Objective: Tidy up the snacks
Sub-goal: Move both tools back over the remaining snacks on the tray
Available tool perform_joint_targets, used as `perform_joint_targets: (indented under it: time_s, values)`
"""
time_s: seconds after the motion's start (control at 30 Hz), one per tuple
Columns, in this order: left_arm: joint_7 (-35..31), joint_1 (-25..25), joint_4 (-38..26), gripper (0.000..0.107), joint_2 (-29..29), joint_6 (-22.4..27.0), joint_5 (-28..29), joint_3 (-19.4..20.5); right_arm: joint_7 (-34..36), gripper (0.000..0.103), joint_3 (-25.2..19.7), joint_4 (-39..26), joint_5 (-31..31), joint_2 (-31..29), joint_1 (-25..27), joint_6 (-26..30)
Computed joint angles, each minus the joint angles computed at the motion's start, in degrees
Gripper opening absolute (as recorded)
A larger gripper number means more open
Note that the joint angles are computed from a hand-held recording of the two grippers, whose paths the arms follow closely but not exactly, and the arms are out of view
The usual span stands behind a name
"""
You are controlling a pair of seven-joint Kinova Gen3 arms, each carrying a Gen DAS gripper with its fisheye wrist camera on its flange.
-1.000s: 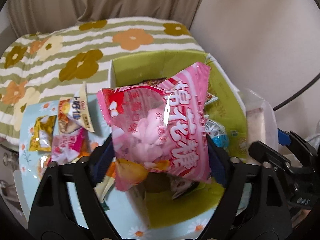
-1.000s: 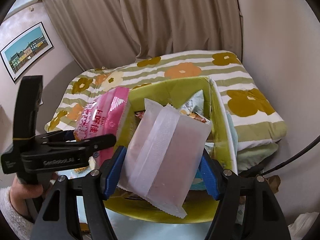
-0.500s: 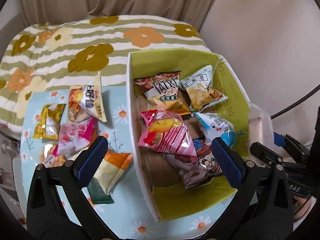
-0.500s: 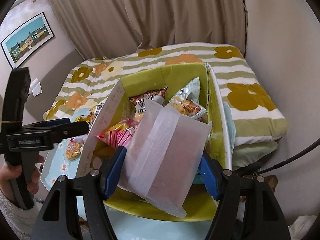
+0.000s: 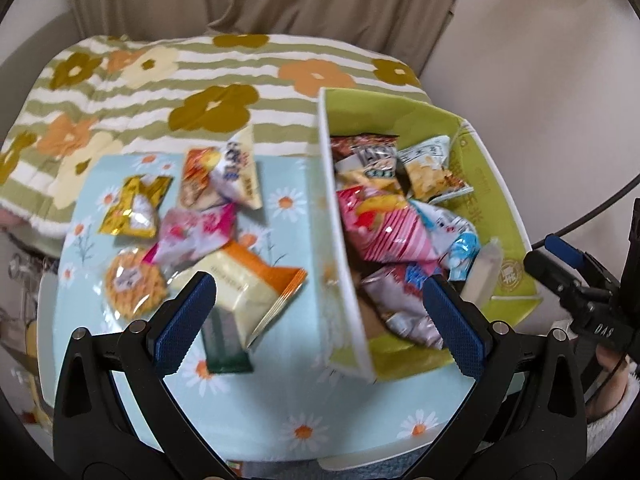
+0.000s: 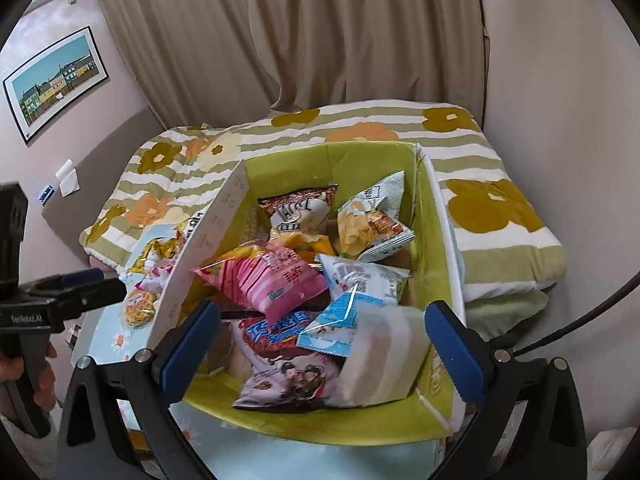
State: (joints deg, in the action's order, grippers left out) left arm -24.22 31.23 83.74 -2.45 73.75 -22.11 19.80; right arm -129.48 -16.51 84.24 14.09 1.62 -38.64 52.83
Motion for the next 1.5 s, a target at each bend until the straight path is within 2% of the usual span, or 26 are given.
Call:
perform_joint_targets:
  time_s: [0.23,0.5,0.67,0.73,0.83,0.93,1.03,1.27,1.5]
  values:
    - [6.4,-0.1,2.8,0.103,-3.7,3.0,-1.5,2.7,3.0,0.102,-0.3,-1.2,-2.5,0.1,-0.5,-0.4]
    - [12.6,-2.3,4.4,0.103,-9.2,10.0,-3.7,8.1,7.8,0.102,-1.4,-3.6,-3.7,0.5,-2.0,-1.9]
    - [12.1,-6.5,7.5,0.103,-14.9,10.8,-0.8,8.5,9.5,0.102,-1.9,-6.1,-2.8,2.3,-4.3,-2.4]
    - [8.9,-11.6,8.8,0.103,-17.9,10.0,2.0,9.3,9.2,0.102,-2.1,-8.2,-0.7,4.0,-6.3,-1.6]
    - [1.9,-17.6,10.7,0.103,-22.4,8.6,6.3,7.6,8.7,0.102,-1.7,-12.2,1.9,7.0,-9.9,0.1]
    - [-5.1,-18.0,13.0,0.103,-25.0,7.3,8.8,1.9,7.5,0.102,-0.4,-16.1,4.1,10.2,-13.8,1.6]
    - [-12.1,-15.7,15.3,0.103,-26.3,5.6,10.3,-4.7,7.2,0.102,1.3,-21.1,5.7,14.1,-17.7,4.2]
    - [-28.4,-3.3,19.8,0.103,-25.2,1.8,10.3,-22.6,11.0,0.102,5.6,-35.3,4.9,24.4,-24.5,11.9]
    - [-44.7,9.8,23.2,0.103,-22.0,-2.9,11.7,-41.1,19.8,0.102,10.0,-53.2,1.2,36.2,-27.8,25.4]
